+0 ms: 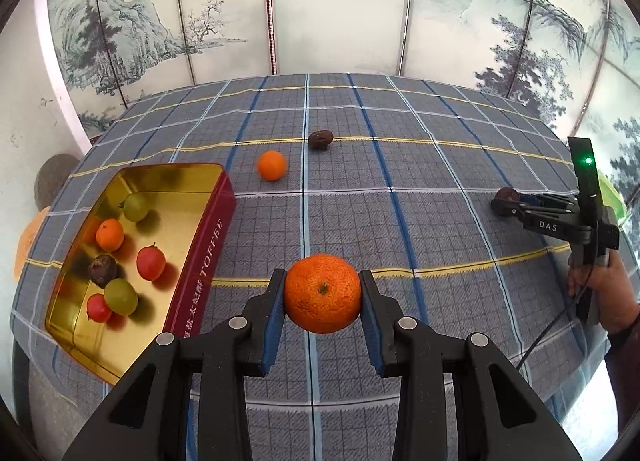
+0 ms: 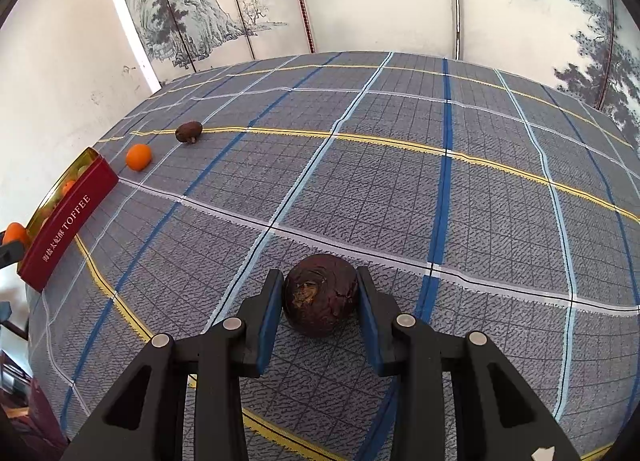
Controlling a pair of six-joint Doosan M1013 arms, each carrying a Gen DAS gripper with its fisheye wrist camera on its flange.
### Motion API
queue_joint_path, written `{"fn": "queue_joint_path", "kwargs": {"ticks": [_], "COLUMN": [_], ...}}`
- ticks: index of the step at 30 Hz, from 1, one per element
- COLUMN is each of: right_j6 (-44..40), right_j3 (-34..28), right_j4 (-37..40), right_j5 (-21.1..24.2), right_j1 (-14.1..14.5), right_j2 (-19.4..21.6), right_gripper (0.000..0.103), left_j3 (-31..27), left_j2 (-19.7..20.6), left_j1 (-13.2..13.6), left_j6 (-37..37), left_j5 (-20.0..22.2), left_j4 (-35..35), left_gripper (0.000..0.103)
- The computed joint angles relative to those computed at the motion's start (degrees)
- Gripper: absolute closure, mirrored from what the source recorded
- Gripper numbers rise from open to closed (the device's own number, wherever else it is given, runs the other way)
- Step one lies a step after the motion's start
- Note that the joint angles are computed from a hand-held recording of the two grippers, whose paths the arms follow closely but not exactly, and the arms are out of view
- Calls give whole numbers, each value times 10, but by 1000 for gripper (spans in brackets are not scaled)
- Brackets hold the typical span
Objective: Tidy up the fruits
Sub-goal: 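Hold the orange in the left gripper and move it toward the tin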
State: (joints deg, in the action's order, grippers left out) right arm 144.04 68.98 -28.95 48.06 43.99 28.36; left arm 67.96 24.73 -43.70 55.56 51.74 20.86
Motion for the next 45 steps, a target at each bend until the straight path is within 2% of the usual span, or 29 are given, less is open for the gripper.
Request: {"fn": "queue_joint_path", "kwargs": {"ticks": [22, 45], "right_j6": [0, -2], "right_j3": [0, -1], "right_j4": [-1, -5], "right_j5": [1, 6], "right_j1": [0, 1], "right_j2": [0, 1], "right_gripper": [69, 69], "left_j3": [0, 21], "left_j2": [2, -12], "left_j1": [-3, 0], "left_j6": [17, -3], "left_j5": [5, 1], "left_j4": [-11, 4], "left_gripper": [67, 67]}}
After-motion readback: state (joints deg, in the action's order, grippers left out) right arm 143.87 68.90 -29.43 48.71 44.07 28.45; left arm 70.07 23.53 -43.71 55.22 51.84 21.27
